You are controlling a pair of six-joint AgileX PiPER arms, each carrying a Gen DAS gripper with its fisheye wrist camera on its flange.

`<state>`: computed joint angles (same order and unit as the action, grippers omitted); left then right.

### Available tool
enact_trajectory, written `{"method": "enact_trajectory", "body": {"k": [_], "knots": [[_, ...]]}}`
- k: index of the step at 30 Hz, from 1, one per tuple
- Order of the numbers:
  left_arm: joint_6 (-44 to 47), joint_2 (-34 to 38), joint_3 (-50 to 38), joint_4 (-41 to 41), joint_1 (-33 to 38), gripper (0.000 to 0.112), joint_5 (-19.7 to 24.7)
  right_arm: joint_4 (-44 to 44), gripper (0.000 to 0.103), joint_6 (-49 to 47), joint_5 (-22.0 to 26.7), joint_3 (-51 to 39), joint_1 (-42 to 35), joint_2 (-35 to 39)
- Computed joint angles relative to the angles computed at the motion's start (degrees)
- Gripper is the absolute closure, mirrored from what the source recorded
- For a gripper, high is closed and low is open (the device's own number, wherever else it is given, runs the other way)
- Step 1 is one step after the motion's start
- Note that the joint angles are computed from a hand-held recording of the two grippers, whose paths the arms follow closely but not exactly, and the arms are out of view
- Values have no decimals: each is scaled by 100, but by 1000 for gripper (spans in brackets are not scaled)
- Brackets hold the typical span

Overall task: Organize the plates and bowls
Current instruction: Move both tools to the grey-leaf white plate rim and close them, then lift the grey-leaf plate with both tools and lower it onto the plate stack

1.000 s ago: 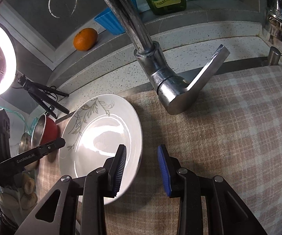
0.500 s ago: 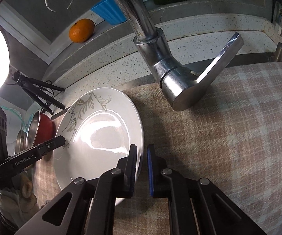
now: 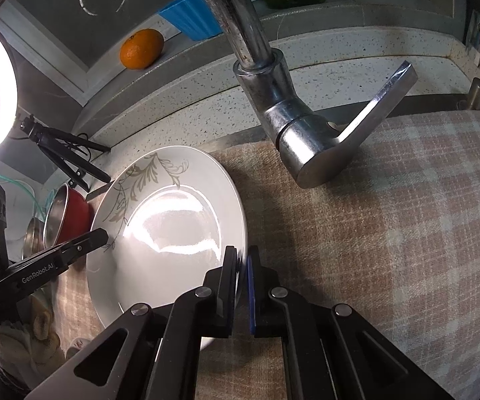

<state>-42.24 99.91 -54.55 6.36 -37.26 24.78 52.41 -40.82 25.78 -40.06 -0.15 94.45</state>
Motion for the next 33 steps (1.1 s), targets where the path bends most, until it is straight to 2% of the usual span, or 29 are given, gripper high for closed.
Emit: {"method": "enact_trajectory", "body": {"k": [7,22,27,33], "knots": [[-82,-301,186,-30,-44,105,3,-348,98,347,270,103,-70,-420],[-810,-1476,723,422,-550,105,343,-1171,98,1197,1047,582,-242,-1986],[-1295,-1942,1085,653,-797,105,431,-1485,98,1638,1197,801,-26,-2504],[-1993,-2576,1608,1026,-1148,105,607,-1685,98,2209,1147,1113,472,-2937]]}}
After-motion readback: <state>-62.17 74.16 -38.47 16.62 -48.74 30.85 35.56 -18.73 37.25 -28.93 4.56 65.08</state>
